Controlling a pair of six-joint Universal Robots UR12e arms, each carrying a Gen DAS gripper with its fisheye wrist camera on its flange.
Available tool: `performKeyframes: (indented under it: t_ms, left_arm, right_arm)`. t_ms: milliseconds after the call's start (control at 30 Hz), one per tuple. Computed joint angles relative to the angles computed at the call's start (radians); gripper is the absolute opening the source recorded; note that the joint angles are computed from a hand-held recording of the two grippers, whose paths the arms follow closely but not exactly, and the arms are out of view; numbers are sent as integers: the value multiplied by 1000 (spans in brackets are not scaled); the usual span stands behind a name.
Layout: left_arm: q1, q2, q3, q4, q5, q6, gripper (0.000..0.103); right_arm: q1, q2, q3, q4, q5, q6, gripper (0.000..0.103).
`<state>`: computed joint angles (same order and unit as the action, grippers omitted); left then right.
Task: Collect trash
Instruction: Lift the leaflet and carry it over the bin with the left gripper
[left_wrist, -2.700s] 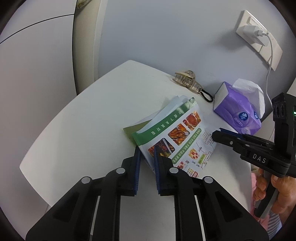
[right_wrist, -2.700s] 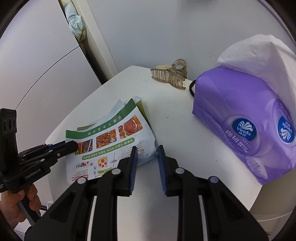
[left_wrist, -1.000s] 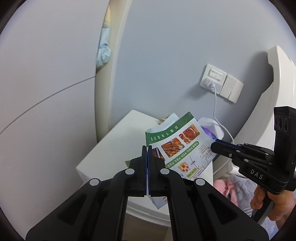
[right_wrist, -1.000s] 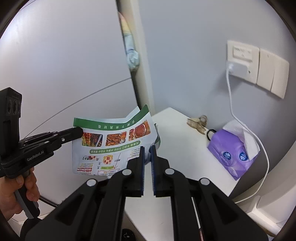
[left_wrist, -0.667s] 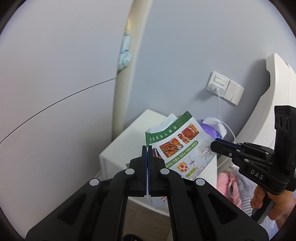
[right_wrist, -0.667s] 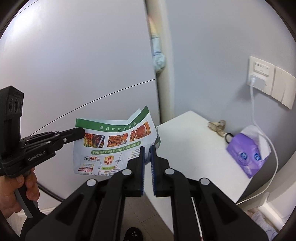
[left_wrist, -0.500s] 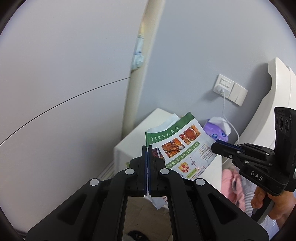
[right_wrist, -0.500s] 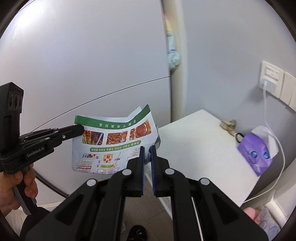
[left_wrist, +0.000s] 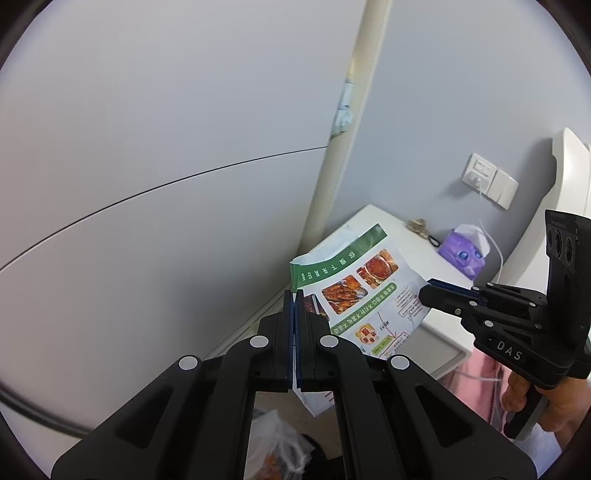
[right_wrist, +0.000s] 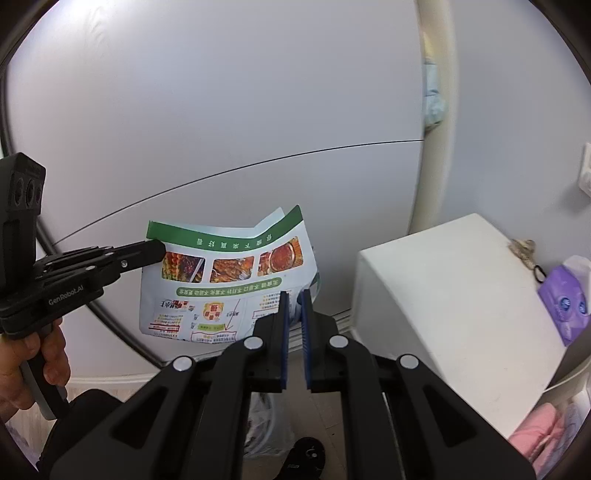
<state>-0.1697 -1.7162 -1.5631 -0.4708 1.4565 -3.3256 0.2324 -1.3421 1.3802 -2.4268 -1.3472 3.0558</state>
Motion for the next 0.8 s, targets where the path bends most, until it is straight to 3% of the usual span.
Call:
performKeyframes:
  t_ms: [800]
  left_arm:
    - [66, 136, -267, -9, 31, -108, 0]
  right_arm:
    - [88, 41, 40, 117, -3, -105, 8]
